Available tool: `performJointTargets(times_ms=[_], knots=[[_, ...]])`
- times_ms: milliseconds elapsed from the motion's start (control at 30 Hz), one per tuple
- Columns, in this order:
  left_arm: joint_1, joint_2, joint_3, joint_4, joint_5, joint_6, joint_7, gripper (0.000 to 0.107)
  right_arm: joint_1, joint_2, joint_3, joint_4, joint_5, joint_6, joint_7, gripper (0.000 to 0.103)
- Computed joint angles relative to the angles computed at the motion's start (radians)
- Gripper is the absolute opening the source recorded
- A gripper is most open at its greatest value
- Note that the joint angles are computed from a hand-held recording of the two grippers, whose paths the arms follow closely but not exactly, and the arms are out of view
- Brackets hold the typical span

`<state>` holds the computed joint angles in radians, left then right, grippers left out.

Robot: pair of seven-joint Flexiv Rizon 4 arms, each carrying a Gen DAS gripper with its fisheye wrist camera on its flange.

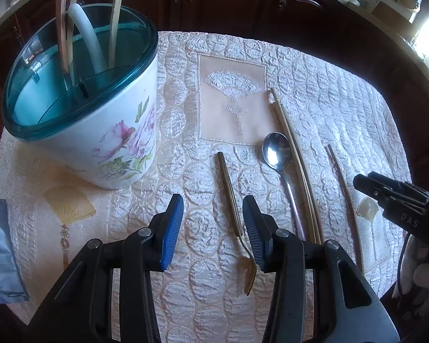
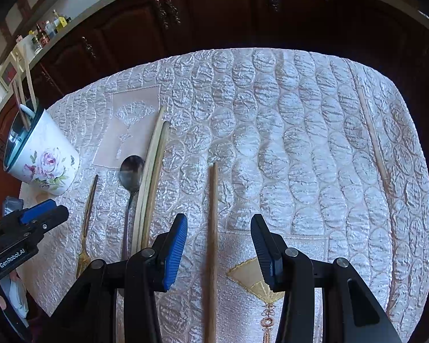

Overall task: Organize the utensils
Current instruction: 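Move both open grippers back over the utensils on the placemat, then close the right gripper on another wooden chopstick while the left grasps a gold fork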

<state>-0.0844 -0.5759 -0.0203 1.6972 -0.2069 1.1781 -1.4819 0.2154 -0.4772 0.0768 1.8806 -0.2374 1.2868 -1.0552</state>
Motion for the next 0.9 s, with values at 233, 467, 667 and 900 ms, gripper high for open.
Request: performJointTargets(times_ms=[233, 467, 667, 900], knots=[[-0.005, -0.007, 0.005, 0.001, 0.009, 0.022, -0.007, 0.042, -0.012, -0.004, 0.009, 0.0, 0.013, 0.006, -0.016, 0.044], [0.021, -0.019, -0.029, -0.001, -0.025, 0.028, 0.025, 0.042, -0.034, -0.016, 0.026, -0.009, 0.042, 0.006, -0.04, 0.044], [0.021, -0.052, -0.029, -0.044, -0.047, -0.012, 0.036, 0.042, -0.07, -0.054, 0.068, -0.071, 0.092, -0.011, -0.104, 0.044], [-0.009, -0.1, 0.007, -0.121, -0.014, -0.058, -0.006, 0.042, -0.095, -0.105, 0.113, -0.153, 0.16, -0.046, -0.187, 0.033]])
